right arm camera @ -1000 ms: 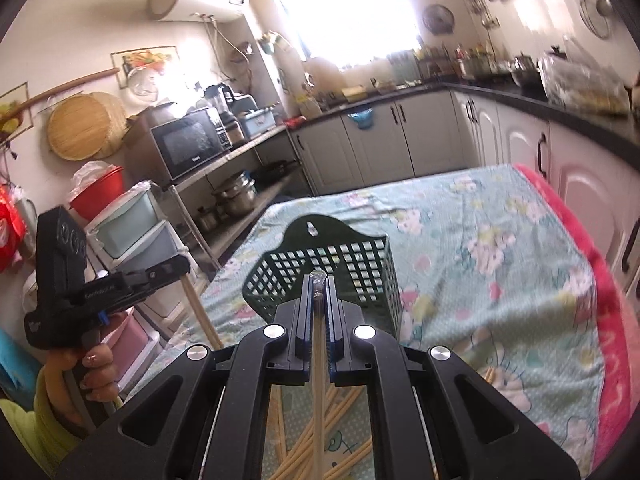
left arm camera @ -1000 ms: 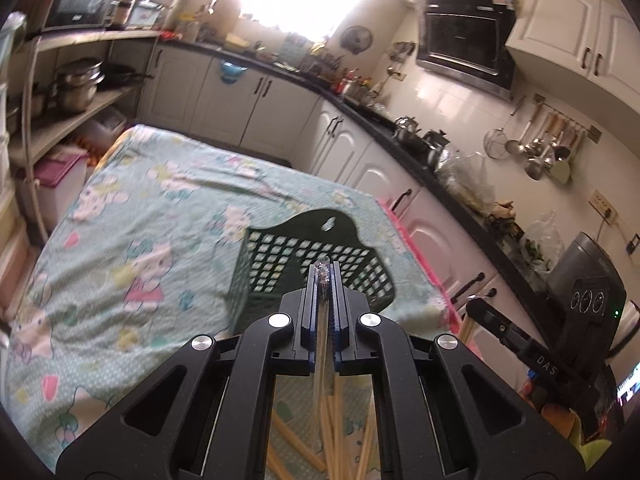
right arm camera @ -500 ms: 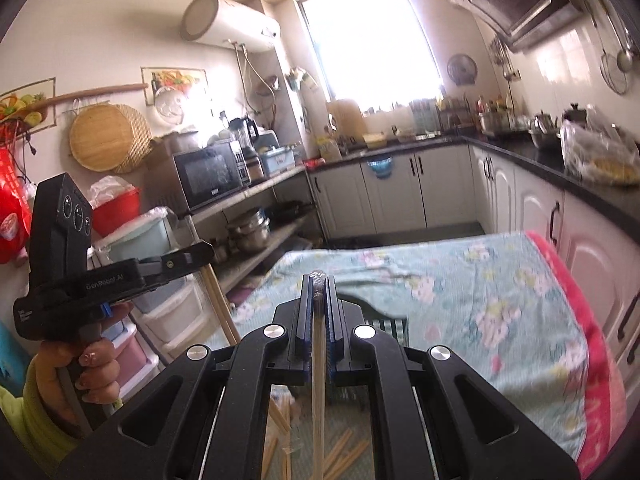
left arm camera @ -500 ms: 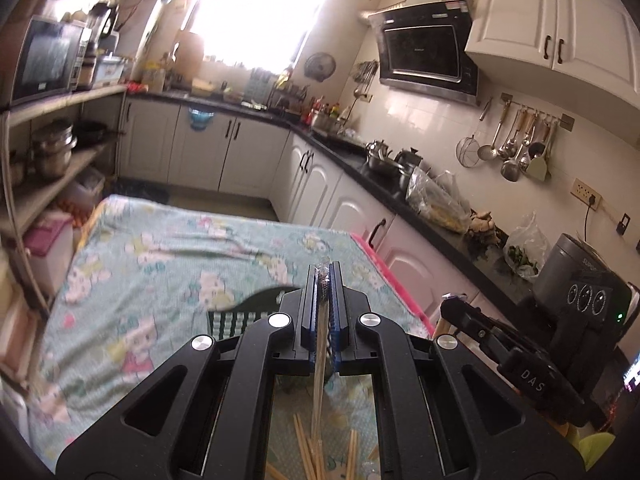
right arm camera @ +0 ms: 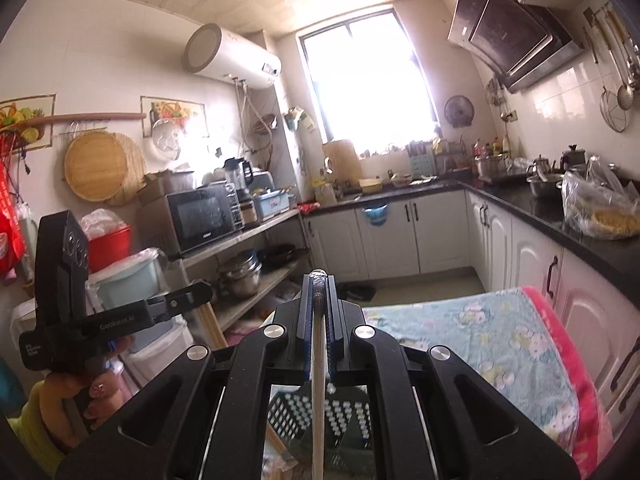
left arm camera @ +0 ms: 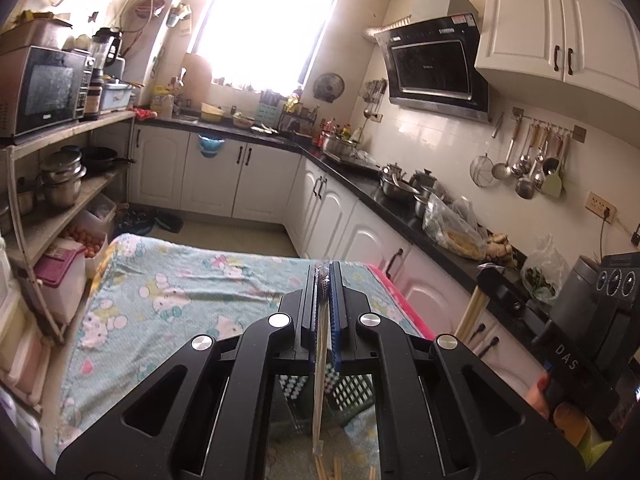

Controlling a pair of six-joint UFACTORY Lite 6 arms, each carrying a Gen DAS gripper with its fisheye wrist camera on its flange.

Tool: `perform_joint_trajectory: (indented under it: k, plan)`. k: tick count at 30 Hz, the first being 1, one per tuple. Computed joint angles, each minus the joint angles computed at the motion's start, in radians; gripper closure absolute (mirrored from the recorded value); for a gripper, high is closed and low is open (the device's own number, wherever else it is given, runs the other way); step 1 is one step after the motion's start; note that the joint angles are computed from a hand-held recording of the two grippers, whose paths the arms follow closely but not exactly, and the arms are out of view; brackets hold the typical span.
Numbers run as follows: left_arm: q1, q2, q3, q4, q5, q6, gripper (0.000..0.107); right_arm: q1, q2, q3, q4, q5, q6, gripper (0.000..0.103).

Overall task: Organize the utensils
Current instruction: 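Lift the held chopsticks with both tools and carry them over the green caddy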

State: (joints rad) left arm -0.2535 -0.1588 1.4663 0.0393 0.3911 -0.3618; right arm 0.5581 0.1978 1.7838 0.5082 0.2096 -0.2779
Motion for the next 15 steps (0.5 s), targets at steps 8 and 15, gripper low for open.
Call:
perform_joint_trajectory:
  k: [8, 15]
  plan:
    - [0.060, 0.085, 0.081, -0.037, -0.030, 0.055, 0.104, -0.026, 0.142, 0.163, -0.145, 0.005, 0.152, 0.097]
    - [0.135, 0.167, 0.109, -0.238, -0.039, 0.245, 0.105, -0.009, 0.221, 0.222, -0.361, -0.021, 0.348, 0.097]
